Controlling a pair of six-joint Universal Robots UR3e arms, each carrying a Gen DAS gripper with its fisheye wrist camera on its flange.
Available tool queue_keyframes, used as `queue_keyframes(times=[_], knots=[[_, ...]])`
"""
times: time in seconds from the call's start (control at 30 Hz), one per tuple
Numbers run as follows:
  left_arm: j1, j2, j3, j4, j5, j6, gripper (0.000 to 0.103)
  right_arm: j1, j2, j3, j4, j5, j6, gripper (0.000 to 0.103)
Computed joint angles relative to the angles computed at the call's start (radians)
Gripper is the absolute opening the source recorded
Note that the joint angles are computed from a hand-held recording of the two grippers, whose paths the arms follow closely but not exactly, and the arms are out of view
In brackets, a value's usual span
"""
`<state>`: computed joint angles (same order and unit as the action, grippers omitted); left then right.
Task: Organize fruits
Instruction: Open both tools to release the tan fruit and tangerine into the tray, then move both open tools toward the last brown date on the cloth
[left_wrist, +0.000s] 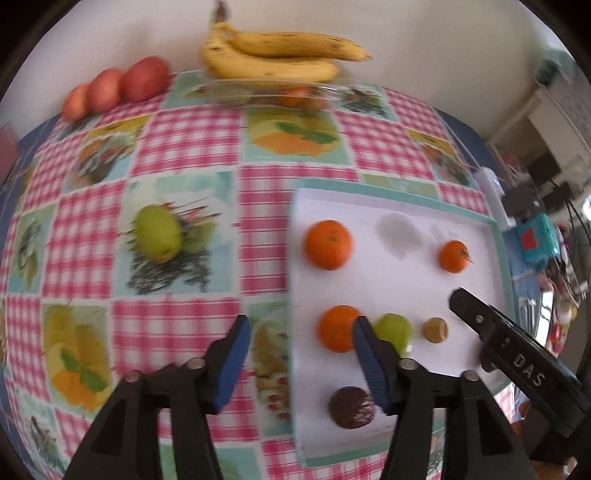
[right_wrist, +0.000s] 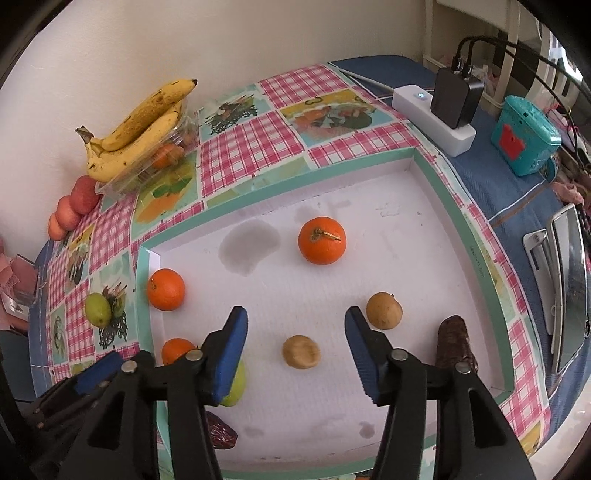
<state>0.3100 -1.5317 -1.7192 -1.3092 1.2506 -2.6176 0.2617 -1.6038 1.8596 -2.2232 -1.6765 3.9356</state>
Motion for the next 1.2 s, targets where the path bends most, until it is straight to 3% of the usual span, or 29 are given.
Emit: queue_keyframes(times=[0.07, 0.2, 0.3, 0.47, 0.5, 0.93, 1.2], knots=[[0.024, 0.003, -0.001, 0.018, 0.018, -0.004, 0.073, 0.011, 0.008, -0.008, 0.001, -0.009, -0.003, 0.069], [0.077, 0.013, -0.021, 0.077, 0.048, -0.008, 0.087, 0.036, 0.029, -0.032, 0.009, -0.031, -0.015, 0.071], [0.118, 0.019, -0.032, 0.106, 0.061, -0.011, 0.089, 0.061, 0.051, -0.057, 0.022, -0.058, -0.020, 0.085], [0.179, 0.048, -0.064, 0.171, 0.075, -0.004, 0.098, 0.090, 0.069, -0.079, 0.016, -0.080, -0.029, 0.086], [0.192, 0.055, -0.071, 0.187, 0.075, -0.004, 0.102, 0.099, 0.075, -0.086, 0.016, -0.087, -0.030, 0.091], [0.332, 0.112, -0.137, 0.259, -0.010, 0.007, 0.103, 0.233, 0.179, -0.220, -0.002, -0.168, -0.020, 0.094], [0.401, 0.103, -0.140, 0.260, -0.018, 0.025, 0.103, 0.267, 0.282, -0.377, 0.022, -0.124, 0.009, 0.094]])
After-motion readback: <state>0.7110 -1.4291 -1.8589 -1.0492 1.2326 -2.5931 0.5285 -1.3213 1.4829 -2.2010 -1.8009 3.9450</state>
